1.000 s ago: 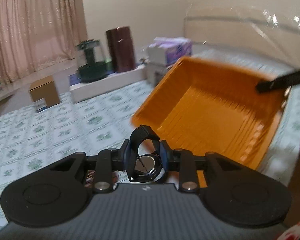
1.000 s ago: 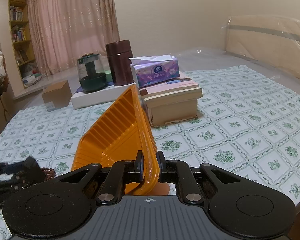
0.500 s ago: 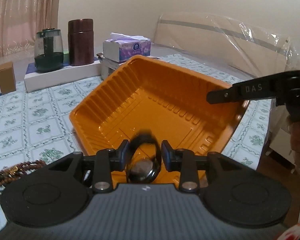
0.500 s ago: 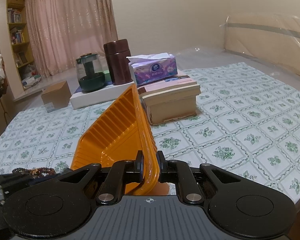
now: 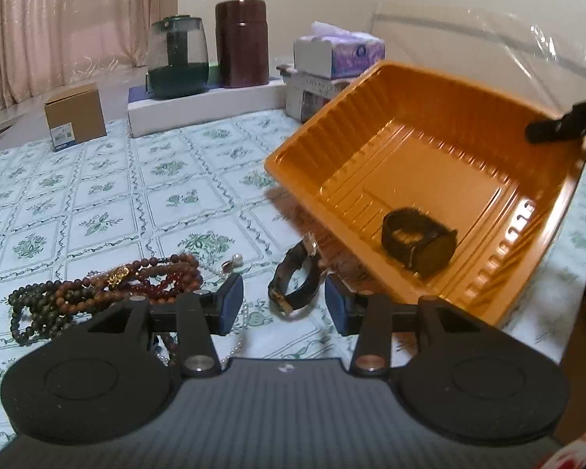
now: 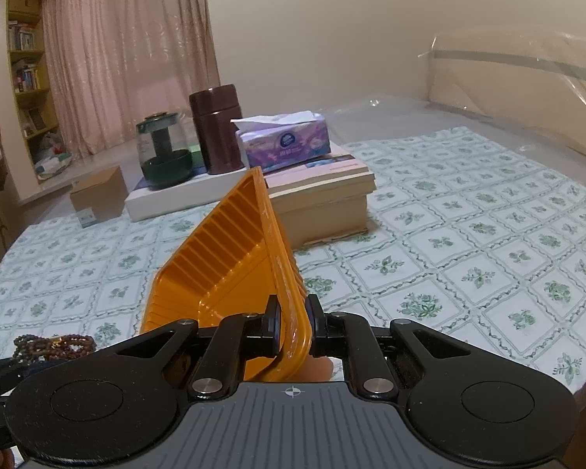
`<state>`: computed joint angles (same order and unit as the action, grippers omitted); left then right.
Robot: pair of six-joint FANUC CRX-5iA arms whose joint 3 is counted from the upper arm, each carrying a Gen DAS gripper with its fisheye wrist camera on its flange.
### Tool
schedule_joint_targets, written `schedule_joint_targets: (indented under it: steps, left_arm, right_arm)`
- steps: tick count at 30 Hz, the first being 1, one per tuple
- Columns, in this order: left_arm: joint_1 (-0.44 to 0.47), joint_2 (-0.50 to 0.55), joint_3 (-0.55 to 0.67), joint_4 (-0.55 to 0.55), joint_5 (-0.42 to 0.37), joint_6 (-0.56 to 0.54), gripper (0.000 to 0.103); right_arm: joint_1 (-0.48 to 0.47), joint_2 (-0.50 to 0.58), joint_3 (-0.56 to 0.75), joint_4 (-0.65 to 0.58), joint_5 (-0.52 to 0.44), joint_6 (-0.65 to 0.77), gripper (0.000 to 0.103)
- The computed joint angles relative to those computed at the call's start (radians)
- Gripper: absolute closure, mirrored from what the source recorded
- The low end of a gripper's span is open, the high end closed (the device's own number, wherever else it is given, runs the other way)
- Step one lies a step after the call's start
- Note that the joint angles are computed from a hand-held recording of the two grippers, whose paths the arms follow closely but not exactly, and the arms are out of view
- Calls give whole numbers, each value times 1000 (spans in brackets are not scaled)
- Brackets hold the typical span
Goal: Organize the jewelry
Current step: 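Carry the black watch into the tilted tray and open the left gripper, then grasp the round-faced watch with black strap using the left gripper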
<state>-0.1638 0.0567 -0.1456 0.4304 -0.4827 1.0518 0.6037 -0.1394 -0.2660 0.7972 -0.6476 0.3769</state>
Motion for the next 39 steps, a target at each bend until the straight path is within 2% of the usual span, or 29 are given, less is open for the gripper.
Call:
schedule_joint_targets:
  steps: [5,11,16,18,19,26,39]
  left_arm:
    - [-15,42,20,13,-4,-32,61]
    - [-15,84,47,29,-8,14,61]
    - [-5,120,90,13,-47,52,62]
    - [-2,132,108,2,-69,72,65]
    - [0,134,107,13,-72,68,71]
    - [4,111,91,4,-60,91,79]
    - [28,60,41,87,-78,109,82]
  right_arm:
    - [0,-3,-4,0,-1,-2,91]
    - [0,-3,-4,1,-3,-5,91]
    - [0,-2,-2,-5,-4,4,91]
    - [0,-2,-4,-3,-4,4,91]
    - [-1,-2,-5,-3,-3,3,91]
    - [-2,-2,-7,-3,-2,5,91]
    - [2,-4,-14,9,1,3,91]
